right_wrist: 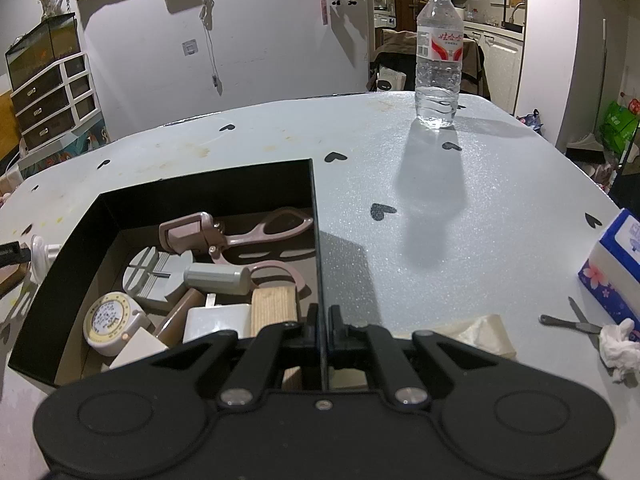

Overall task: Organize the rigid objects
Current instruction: 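Carry the brown pad with the left tool into the box and release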

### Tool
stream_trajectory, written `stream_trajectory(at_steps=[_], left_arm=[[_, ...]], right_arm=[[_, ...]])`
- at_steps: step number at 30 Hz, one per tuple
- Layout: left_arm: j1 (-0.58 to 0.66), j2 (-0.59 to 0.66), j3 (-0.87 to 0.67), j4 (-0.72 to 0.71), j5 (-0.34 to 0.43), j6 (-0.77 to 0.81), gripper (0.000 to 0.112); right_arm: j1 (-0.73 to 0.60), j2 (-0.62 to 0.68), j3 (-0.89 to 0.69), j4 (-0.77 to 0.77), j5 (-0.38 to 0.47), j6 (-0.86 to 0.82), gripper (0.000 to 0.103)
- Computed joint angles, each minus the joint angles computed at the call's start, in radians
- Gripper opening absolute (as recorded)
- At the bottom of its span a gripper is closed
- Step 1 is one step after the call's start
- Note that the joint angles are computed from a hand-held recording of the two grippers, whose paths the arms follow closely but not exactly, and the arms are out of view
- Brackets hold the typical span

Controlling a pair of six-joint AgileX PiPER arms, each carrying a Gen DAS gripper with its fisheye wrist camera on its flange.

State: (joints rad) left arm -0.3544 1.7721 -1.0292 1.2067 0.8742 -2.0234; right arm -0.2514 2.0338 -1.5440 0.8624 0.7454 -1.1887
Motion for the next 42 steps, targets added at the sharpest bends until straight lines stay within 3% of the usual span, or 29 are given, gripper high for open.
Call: stream_trajectory(at_steps=[2,6,11,17,19,22,25,35,38,40,42], left_arm=[[-0.018,-0.047,-0.001,0.017,-0.043,0.035,0.081],[-0.042,-0.125,-0.029,0.007,-0.207,0.133,0.081],[-0.06,-0.126,-0.128,-0.113,-0.391,0.315,0.081],[-0.055,-0.01,-0.345,-0.686,-0.542,0.871,0.081],[-0.059,0.065,-0.441,-0.886,-0.523,1.012,0.081],[-0.05,0.191,-0.629,-1.177,-0.419,1.271,0.081],[-0.055,0.299,-0.775,-1.272,-0.344,1.329,0.081],[-0.126,0.57,-1.206,-0.984,-0.067,1.131,0.082],[-0.135,0.61,-1.264,-0.926,-0.041,1.087,0.085],[-0.127,0.604,-1.258,-0.963,-0.05,1.125,0.097],[-0.128,0.595,-1.243,-0.965,-0.06,1.132,0.097]], right_arm=[[0.001,0.0,0.0,-0.001,-0.001,0.0,0.004],[0.002,0.002,-0.002,0.0,-0.001,0.001,0.004],[0.002,0.002,-0.001,0.002,-0.001,0.0,0.004],[0.003,0.003,-0.001,0.003,-0.004,0.0,0.004],[0.002,0.003,-0.001,0.001,-0.003,-0.001,0.004],[0.004,0.004,-0.004,0.002,-0.003,0.002,0.004],[0.004,0.006,-0.006,0.003,-0.004,0.005,0.004],[0.001,0.015,-0.014,0.016,0.002,-0.01,0.004],[-0.001,0.02,-0.02,0.022,0.008,-0.016,0.004],[-0.004,0.021,-0.02,0.025,0.012,-0.022,0.004],[-0.005,0.02,-0.018,0.027,0.015,-0.027,0.004]])
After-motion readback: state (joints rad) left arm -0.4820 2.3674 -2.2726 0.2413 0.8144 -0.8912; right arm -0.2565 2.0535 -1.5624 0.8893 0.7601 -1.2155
